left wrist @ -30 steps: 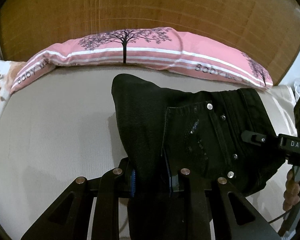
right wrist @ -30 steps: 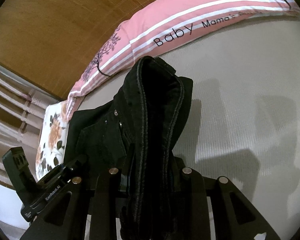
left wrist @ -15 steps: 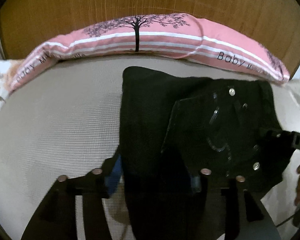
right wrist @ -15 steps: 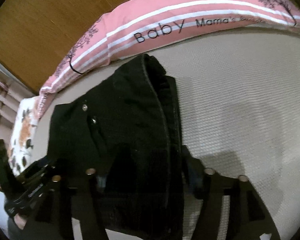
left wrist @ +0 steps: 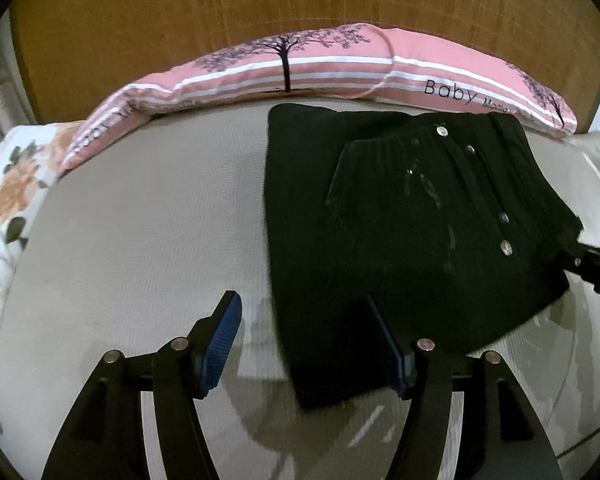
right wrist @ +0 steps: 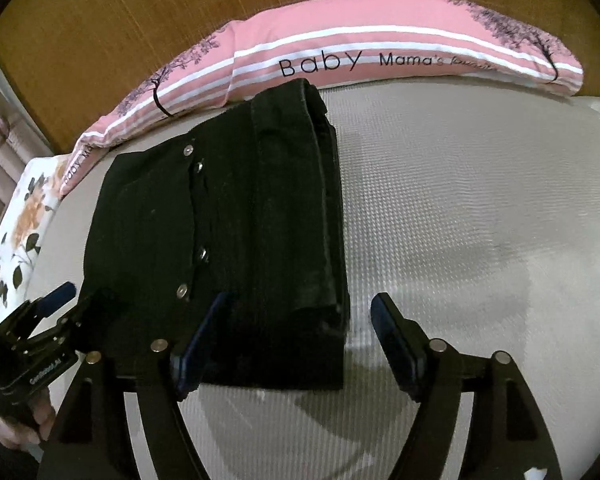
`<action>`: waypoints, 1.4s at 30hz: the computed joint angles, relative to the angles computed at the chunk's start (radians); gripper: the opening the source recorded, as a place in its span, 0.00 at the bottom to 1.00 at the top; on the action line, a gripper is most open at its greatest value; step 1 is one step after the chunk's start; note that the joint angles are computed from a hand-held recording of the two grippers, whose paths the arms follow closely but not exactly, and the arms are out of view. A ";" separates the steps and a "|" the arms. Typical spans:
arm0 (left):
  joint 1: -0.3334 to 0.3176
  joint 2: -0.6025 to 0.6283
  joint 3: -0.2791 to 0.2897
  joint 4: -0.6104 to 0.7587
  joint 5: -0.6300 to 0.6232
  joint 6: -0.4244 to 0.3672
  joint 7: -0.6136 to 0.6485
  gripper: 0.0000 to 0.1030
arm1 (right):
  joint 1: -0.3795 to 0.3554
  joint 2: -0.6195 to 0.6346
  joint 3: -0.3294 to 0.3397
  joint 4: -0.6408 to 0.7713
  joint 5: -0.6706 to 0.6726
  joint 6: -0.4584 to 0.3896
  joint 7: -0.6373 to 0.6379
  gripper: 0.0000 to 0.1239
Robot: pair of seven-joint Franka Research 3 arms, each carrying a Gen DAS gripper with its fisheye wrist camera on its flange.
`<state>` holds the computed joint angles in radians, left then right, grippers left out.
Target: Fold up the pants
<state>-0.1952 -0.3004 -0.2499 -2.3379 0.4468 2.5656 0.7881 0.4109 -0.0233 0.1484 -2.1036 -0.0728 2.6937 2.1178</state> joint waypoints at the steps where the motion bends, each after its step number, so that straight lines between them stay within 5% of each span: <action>1: -0.001 -0.017 -0.004 -0.009 0.004 -0.008 -0.006 0.62 | 0.002 -0.015 0.003 -0.011 -0.023 -0.002 0.014 0.59; 8: -0.024 -0.168 -0.051 -0.087 0.035 -0.078 -0.082 0.75 | -0.003 -0.117 0.047 -0.083 -0.122 -0.023 0.091 0.59; 20: -0.102 -0.359 -0.104 -0.162 0.005 -0.210 -0.193 0.81 | -0.044 -0.293 0.181 -0.189 -0.271 -0.040 0.247 0.81; 29: -0.141 -0.408 -0.130 -0.180 0.012 -0.278 -0.238 0.81 | -0.064 -0.368 0.252 -0.227 -0.322 -0.061 0.317 0.82; 42: -0.170 -0.405 -0.112 -0.189 -0.011 -0.279 -0.242 0.81 | -0.052 -0.382 0.262 -0.240 -0.287 -0.105 0.348 0.82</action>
